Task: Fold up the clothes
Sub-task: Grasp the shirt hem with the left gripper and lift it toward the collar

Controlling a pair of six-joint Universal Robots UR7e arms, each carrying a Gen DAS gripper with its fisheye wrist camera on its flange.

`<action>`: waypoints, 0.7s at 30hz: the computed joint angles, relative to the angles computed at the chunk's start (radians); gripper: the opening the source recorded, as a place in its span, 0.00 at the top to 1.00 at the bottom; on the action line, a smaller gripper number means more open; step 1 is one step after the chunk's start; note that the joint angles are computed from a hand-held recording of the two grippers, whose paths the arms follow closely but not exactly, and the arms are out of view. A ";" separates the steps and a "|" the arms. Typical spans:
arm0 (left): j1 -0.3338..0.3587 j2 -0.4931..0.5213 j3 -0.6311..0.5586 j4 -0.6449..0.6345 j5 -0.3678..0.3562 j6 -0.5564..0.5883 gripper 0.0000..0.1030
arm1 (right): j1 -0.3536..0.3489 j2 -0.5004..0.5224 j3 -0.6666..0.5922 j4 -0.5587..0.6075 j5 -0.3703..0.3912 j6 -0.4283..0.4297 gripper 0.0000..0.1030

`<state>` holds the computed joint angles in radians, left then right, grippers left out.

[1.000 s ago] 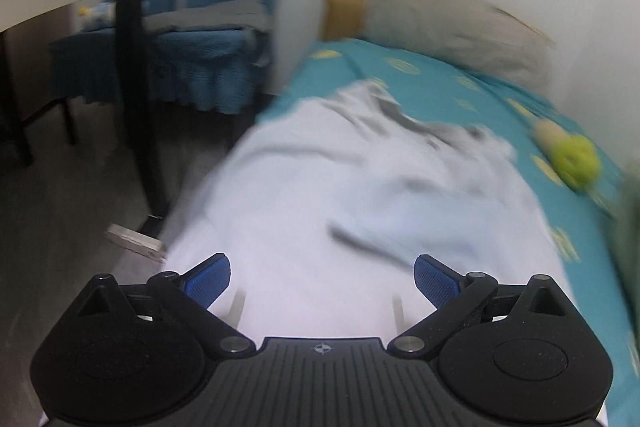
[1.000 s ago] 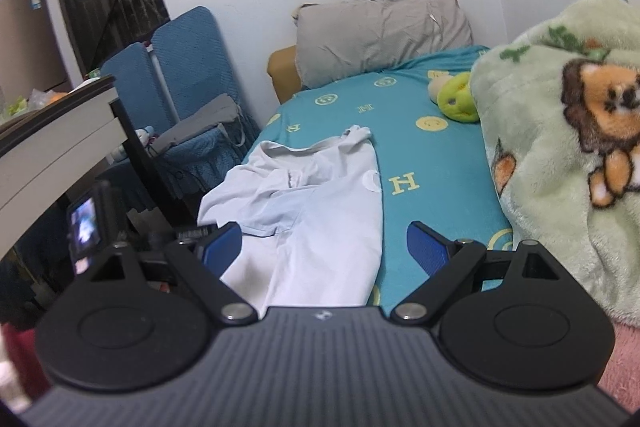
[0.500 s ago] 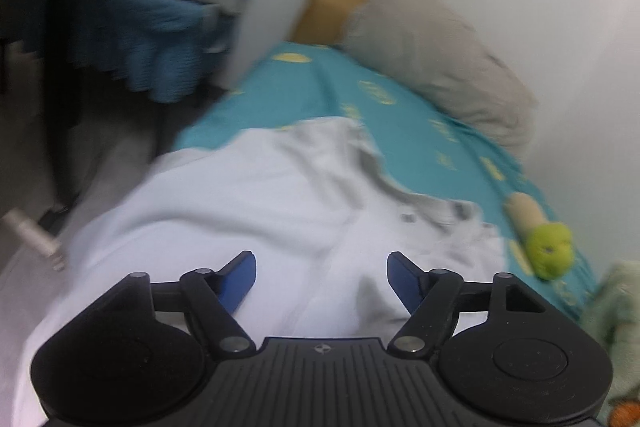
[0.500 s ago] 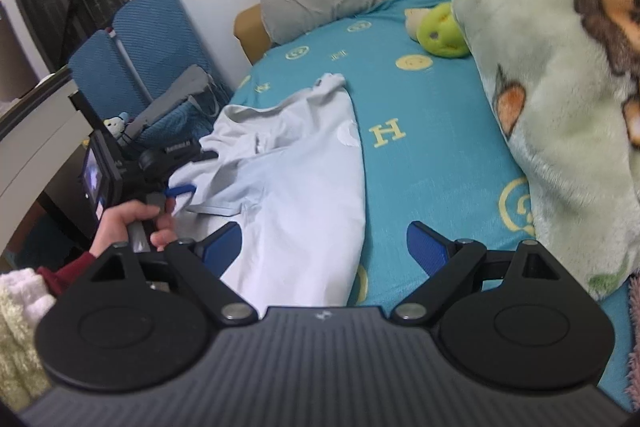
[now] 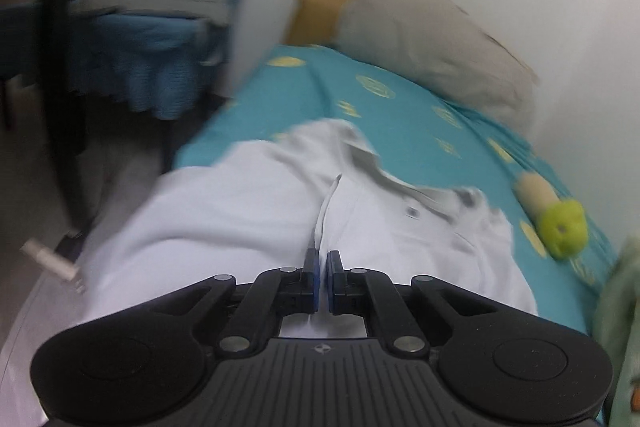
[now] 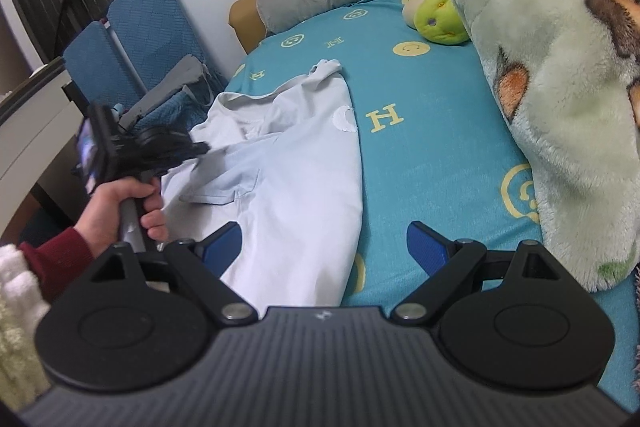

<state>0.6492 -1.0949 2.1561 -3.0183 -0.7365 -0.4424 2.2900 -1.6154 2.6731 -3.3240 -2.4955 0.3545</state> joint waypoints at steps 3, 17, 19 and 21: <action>-0.013 -0.029 0.017 0.082 0.066 -0.054 0.96 | -0.005 0.007 0.000 -0.016 0.001 -0.010 0.12; -0.029 -0.265 0.141 0.162 0.069 -0.271 0.25 | 0.001 0.048 0.002 -0.076 -0.001 -0.060 0.12; 0.000 -0.349 0.183 0.157 0.050 -0.356 0.18 | 0.006 0.057 0.001 -0.073 -0.004 -0.060 0.12; 0.046 -0.425 0.220 0.128 0.011 -0.427 0.18 | 0.009 0.069 -0.001 -0.068 -0.008 -0.061 0.12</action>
